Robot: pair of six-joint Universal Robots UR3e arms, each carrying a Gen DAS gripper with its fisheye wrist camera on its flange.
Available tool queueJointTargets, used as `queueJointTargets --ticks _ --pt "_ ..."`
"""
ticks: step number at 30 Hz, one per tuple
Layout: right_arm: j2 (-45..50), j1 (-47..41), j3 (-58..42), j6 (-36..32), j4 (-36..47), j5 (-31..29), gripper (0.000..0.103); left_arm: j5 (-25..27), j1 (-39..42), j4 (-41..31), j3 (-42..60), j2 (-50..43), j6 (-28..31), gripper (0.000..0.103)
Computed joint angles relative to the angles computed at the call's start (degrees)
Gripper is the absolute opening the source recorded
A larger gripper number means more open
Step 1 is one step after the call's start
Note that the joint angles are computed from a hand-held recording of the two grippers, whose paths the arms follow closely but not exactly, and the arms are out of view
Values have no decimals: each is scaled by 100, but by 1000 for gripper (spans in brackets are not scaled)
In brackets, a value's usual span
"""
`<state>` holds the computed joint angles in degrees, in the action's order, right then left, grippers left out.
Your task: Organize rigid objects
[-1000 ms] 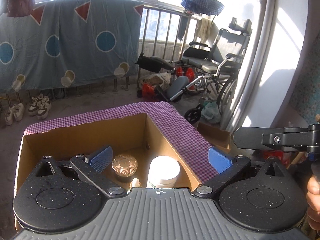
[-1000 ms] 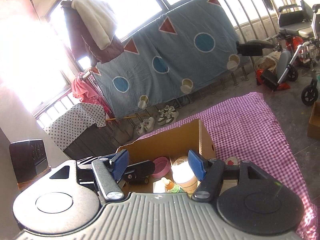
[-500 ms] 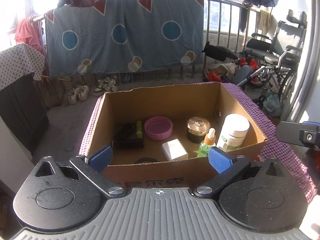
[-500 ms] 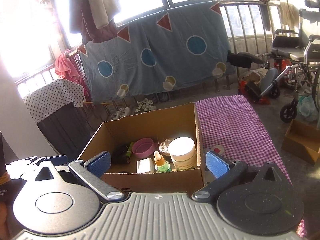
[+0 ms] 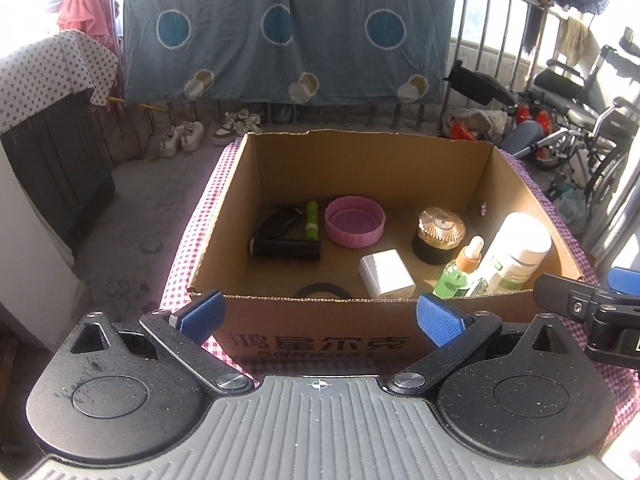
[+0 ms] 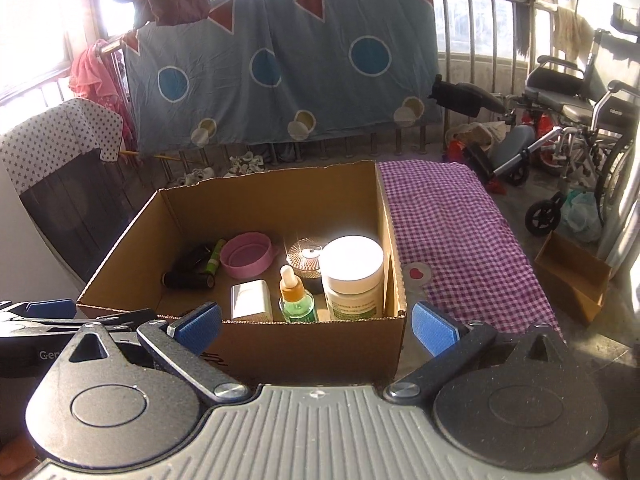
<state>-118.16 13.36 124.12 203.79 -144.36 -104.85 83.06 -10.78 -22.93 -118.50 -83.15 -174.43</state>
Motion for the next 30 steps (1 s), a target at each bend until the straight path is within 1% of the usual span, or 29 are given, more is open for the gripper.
queueJointTargets --ticks 9,30 --pt "408 177 -151 27 -25 -156 103 207 -50 -1 86 -37 58 102" --pt "523 144 -225 -34 18 -151 103 388 -96 -233 232 -51 98 102"
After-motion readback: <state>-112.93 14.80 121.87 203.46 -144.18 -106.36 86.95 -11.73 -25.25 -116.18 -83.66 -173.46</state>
